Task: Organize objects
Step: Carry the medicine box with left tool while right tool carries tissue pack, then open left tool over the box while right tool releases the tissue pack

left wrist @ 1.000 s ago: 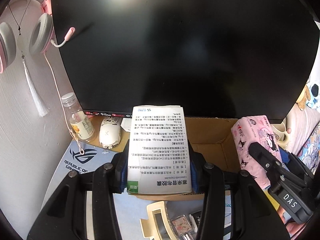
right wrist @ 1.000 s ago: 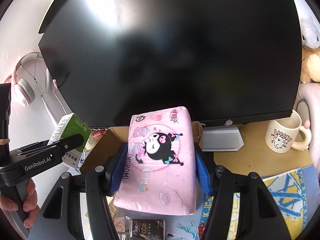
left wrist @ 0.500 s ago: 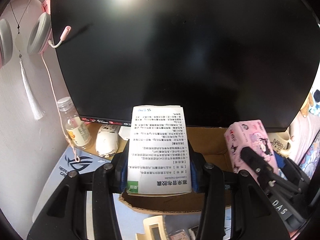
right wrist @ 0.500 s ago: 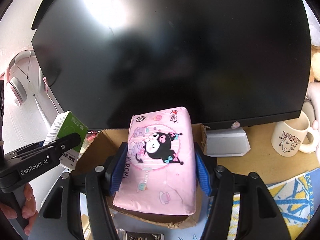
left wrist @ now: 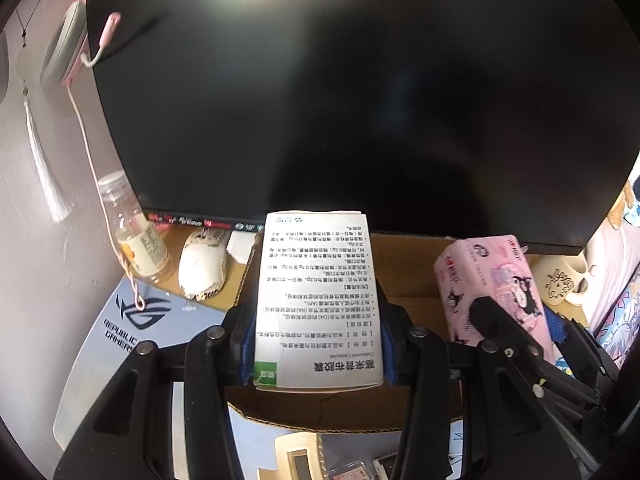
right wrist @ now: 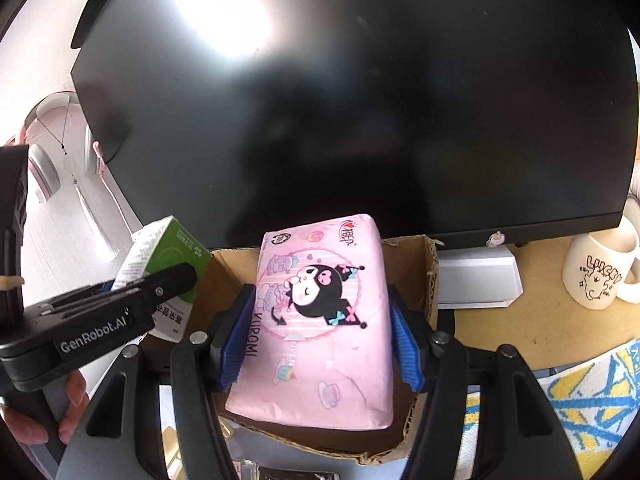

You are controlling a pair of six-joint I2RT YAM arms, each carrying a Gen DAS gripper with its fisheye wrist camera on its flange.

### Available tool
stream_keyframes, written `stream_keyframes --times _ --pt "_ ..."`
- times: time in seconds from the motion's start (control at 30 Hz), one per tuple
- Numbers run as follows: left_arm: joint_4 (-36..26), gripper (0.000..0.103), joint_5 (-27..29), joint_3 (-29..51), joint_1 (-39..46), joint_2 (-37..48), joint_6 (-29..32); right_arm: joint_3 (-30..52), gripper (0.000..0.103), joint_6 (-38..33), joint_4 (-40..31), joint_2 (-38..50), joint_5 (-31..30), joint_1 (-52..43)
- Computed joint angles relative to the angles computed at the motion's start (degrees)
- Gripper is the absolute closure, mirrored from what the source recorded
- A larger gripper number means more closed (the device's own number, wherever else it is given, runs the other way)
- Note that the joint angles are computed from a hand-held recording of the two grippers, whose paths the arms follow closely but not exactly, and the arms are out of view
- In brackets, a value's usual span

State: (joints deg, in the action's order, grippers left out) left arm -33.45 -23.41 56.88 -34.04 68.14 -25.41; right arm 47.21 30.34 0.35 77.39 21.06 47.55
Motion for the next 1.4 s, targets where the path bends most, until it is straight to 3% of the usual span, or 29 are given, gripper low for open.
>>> stream_keyframes --times 0.27,0.53,0.63,1.17,1.23,1.37,1.4 --pt "2.62 0.057 8.45 -2.18 4.39 -0.77 0.89 1.56 0.036 -0.99 0.72 3.56 -1.37 -1.38" --pt "2.03 0.057 4.96 -2.91 2.87 0.31 0.96 3.88 0.036 -2.4 0.34 7.22 0.2 -1.51" --pt "1.4 0.057 0.75 -3.0 0.91 0.64 -0.41 5.89 0.036 -0.82 -3.63 6.75 4.94 3.36" --pt "1.38 0.055 0.85 -3.72 1.59 1.1 0.08 3.99 0.035 -1.65 -2.35 8.15 10.38 6.39" --pt "1.48 0.041 0.77 -3.99 1.62 0.6 -0.03 2.39 0.034 -1.85 -2.9 5.92 10.04 6.17" --pt "2.05 0.024 -3.3 -4.98 -0.85 -2.03 0.98 2.71 0.033 -2.14 -3.0 6.23 9.65 6.23" --pt "2.05 0.014 -4.25 -5.21 -1.43 -2.66 1.38 0.9 0.033 -1.33 -4.54 3.37 10.57 6.33"
